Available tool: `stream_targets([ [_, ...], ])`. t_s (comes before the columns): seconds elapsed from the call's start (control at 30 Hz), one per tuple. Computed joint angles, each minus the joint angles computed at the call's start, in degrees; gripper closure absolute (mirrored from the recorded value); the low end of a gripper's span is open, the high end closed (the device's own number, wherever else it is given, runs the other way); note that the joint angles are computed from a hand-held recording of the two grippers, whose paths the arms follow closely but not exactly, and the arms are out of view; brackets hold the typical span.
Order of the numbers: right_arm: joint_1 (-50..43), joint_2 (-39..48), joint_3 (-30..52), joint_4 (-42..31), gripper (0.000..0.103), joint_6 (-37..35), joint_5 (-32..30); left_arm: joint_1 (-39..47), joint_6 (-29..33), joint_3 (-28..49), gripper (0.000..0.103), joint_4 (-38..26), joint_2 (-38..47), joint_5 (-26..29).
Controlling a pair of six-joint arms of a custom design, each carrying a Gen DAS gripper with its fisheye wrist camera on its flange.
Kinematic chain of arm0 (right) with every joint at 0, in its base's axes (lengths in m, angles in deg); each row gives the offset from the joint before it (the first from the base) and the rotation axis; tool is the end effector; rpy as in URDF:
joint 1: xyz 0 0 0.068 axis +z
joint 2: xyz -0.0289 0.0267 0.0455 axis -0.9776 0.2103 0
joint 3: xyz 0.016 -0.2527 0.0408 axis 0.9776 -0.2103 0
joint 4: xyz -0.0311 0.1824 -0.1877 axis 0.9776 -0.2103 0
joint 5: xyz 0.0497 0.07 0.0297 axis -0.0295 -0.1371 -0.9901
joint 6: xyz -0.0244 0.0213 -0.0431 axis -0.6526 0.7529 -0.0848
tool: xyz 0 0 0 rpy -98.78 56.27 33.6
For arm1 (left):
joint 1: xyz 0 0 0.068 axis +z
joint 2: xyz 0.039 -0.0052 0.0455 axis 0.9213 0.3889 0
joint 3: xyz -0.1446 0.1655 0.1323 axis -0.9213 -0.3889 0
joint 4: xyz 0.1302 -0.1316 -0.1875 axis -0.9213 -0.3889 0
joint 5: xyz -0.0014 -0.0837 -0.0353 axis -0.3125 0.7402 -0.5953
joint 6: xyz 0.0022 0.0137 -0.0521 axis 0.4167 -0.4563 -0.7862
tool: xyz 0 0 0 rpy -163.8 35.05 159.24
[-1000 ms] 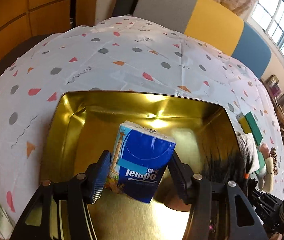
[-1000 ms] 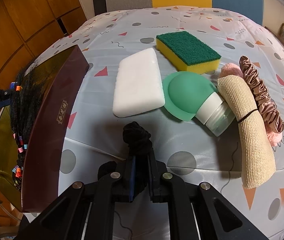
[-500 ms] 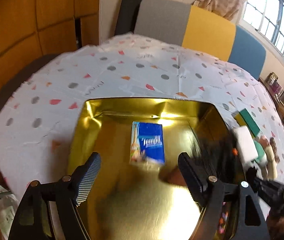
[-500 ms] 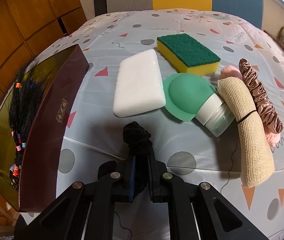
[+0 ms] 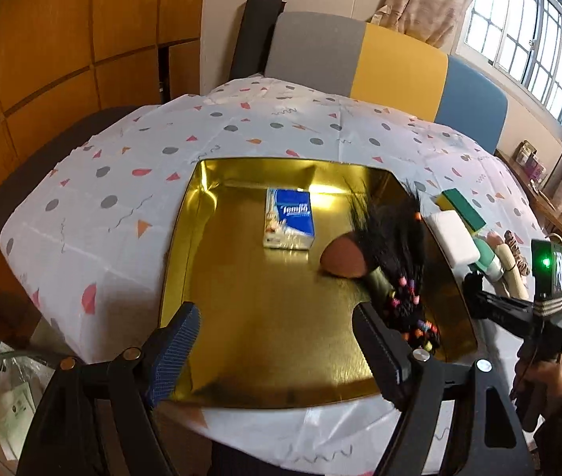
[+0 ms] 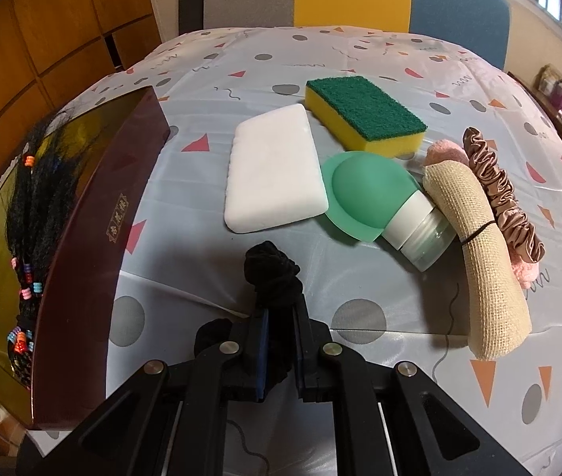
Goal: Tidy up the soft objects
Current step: 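Grasp the black scrunchie with the right gripper and carry it to the tray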
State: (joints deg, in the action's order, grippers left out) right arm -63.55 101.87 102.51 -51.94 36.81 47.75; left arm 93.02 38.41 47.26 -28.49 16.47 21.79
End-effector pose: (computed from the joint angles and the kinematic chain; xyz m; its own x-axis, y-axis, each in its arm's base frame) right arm 0.3284 0.0869 0.0637 -0.8171 -0.2630 -0.5130 -0.3334 0.9415 0.0483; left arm 0.1550 0.0685 0.1415 -0.7072 -0.3215 -0.6297 -0.3196 0.9398 -0.1210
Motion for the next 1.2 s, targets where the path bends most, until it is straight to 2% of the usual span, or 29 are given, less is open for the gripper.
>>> stream_targets([
  [0.2, 0.5, -1.0, -0.3, -1.1, 0.094, 2.0, 1.1, 1.8, 1.8, -1.6, 0.022, -3.3, -4.6, 1.3],
  [0.4, -0.6, -4.0, -2.2, -2.0, 0.094, 3.7, -1.7, 3.6, 3.0, -2.3, 0.022, -5.0, -6.3, 2.5],
  [0.7, 1.9, -19.2, -8.9, -2.4, 0.094, 3.9, -7.5, 4.8, 3.4, -2.5, 0.022, -4.9, -5.9, 3.7],
  [0.9, 9.6, -26.4, -8.9, -5.5, 0.094, 3.3, -12.8, 6.9, 3.8, -2.5, 0.022, -4.4, -5.1, 4.6],
  [1.07, 17.8, -23.7, -5.9, -7.3, 0.094, 2.1, -15.0, 11.2, 5.7, -1.9, 0.022, -4.8, -4.6, 6.1],
  [1.2, 23.3, -15.9, -0.5, -8.6, 0.094, 1.7, -14.7, 14.5, 7.0, -1.5, 0.022, -4.3, -3.0, 7.3],
])
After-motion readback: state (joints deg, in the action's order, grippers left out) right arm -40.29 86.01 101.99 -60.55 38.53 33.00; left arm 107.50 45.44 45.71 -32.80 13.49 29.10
